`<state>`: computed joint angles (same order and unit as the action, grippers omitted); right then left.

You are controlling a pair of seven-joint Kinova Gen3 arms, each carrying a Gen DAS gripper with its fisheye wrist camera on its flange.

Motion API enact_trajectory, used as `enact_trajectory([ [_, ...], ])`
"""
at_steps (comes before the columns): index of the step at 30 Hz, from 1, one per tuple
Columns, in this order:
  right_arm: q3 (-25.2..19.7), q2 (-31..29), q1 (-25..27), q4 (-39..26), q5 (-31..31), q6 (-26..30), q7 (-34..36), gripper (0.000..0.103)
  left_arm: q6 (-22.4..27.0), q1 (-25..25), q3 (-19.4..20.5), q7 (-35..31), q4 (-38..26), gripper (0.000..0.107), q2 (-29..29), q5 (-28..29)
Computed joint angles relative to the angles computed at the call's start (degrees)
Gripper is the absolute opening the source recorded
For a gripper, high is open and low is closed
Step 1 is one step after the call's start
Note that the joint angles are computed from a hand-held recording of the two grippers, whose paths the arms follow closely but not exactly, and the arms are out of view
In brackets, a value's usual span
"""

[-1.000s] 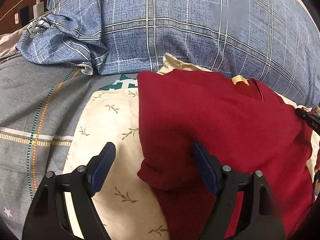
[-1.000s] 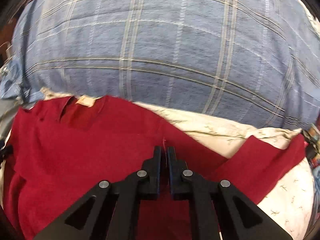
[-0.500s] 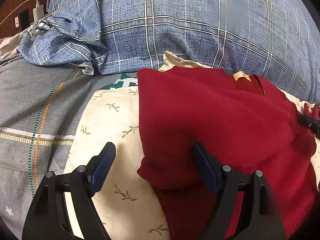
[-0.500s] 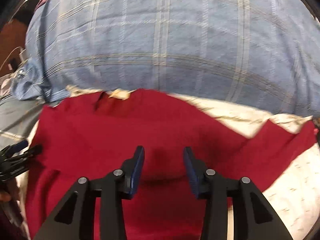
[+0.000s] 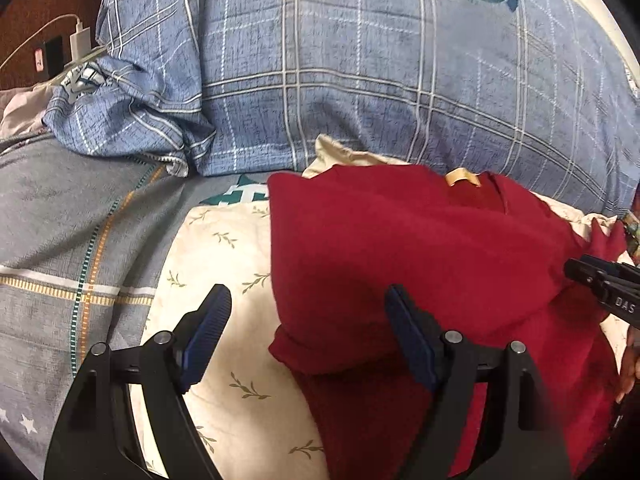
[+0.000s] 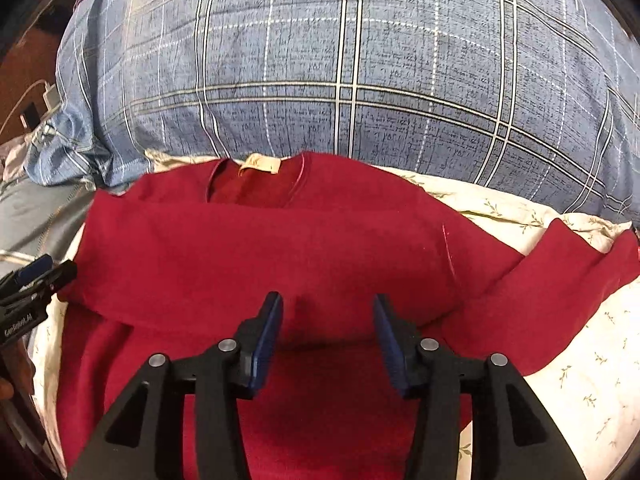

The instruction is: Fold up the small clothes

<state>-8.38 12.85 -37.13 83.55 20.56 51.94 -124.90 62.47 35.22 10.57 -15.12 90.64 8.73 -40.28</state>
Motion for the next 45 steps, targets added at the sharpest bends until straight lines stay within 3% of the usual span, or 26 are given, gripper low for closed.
enact_trajectory([
  [5,0.3,1.6,-0.1,-0.2,-0.1,0.0,-0.9,0.049,-1.7,-0.3,0.1,-1.5,-0.1,0.079,0.4,1.0],
  [8,0.8,1.6,-0.3,1.7,0.0,-2.2,-2.0,0.051,-4.1,-2.1,0.0,-5.8,-0.2,0.079,1.1,6.0],
  [10,0.7,1.4,0.0,1.8,-0.4,-2.4,-1.8,0.052,-3.2,-2.5,-0.1,-7.7,-1.2,0.079,2.5,7.7],
  [15,0.4,0.5,2.0,3.1,-3.4,-4.2,0.3,0.06,-1.7,0.1,-1.5,-6.6,-1.8,0.082,3.6,5.8],
  [24,0.9,-2.6,1.9,5.7,-0.5,-5.1,-2.1,0.062,-2.4,0.0,-1.8,-5.9,-1.0,0.082,1.9,6.0],
  [28,2.2,-6.6,6.1,9.2,0.5,-6.3,-5.4,0.07,-3.0,-0.5,-1.4,-4.5,-0.4,0.082,0.8,5.8],
  [37,5.9,-8.5,21.3,12.7,-8.9,-5.9,-4.7,0.07,-2.8,-0.6,-0.8,-4.3,-0.7,0.082,1.6,4.8],
  [41,4.4,-10.4,22.2,14.1,-8.9,-7.1,-3.9,0.07,-2.5,0.3,-1.0,-4.4,-0.9,0.082,2.1,3.9],
  [45,2.4,-10.7,21.5,12.8,-14.6,-7.2,2.0,0.07,-3.1,0.0,-1.2,-4.7,-0.6,0.082,1.6,4.6],
])
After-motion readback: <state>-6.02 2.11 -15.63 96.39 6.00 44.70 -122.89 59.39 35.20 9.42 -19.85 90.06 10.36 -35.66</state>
